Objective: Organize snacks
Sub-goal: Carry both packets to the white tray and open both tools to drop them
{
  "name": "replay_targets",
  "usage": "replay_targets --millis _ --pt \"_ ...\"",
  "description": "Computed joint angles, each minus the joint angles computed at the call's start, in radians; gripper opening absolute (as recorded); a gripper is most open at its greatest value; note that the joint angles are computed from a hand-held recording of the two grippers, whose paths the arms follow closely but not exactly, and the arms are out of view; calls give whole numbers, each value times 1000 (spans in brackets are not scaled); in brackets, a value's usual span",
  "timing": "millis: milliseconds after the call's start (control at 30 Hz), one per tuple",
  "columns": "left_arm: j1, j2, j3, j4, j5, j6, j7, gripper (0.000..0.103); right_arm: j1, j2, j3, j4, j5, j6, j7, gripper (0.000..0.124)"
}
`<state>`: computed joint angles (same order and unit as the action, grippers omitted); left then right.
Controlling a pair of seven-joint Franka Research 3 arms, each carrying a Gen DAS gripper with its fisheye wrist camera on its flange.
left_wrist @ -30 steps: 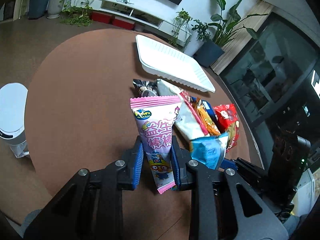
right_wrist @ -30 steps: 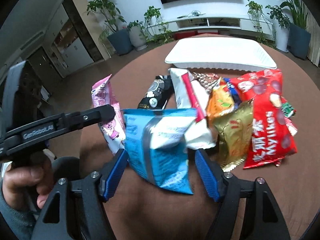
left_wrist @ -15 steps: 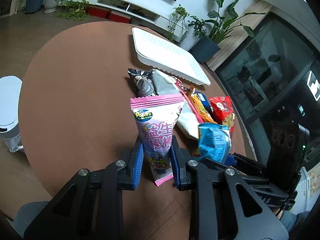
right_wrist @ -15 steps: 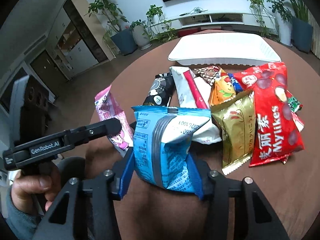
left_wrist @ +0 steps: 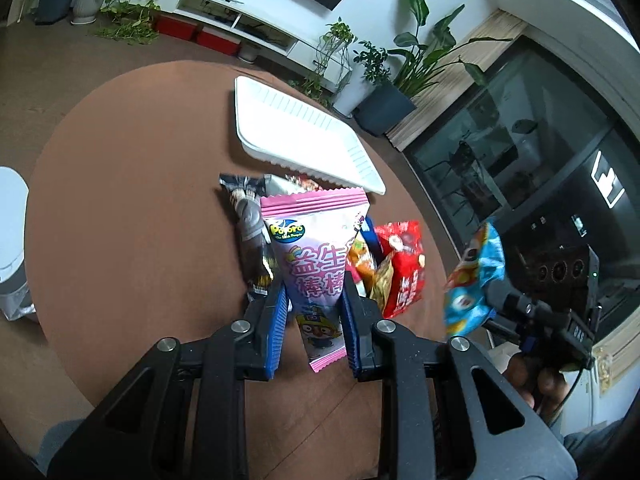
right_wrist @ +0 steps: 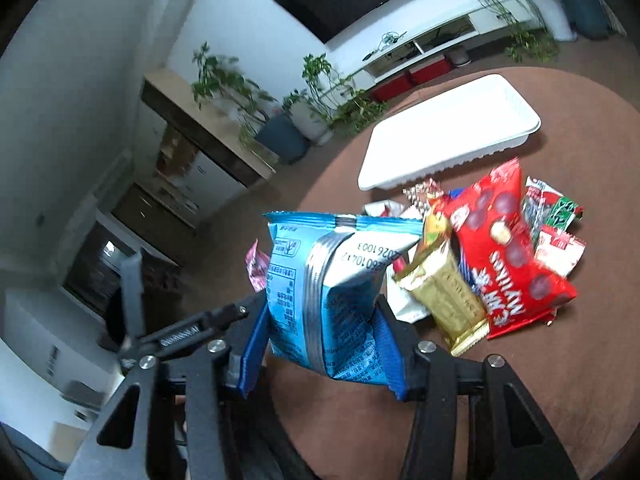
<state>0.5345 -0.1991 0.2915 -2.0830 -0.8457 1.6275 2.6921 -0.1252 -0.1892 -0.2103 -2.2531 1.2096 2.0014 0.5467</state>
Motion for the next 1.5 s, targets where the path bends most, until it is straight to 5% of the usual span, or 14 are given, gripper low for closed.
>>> replay_targets --millis 300,600,800,1000,1500 --pt "-19 124 -50 226 -47 28 -36 23 -68 205 -9 285 -20 69 60 52" --pt "-54 341 -210 562 51 126 -162 23 -112 548 101 760 -220 174 246 52" --pt "-99 423 -297 653 179 183 -243 23 -123 744 169 1043 -368 118 365 52" --pt "-150 433 -337 588 279 256 -288 23 -127 927 227 1290 -512 24 465 52" --pt "-219 500 -380 525 427 411 -339 23 -96 991 254 1306 -705 42 516 53"
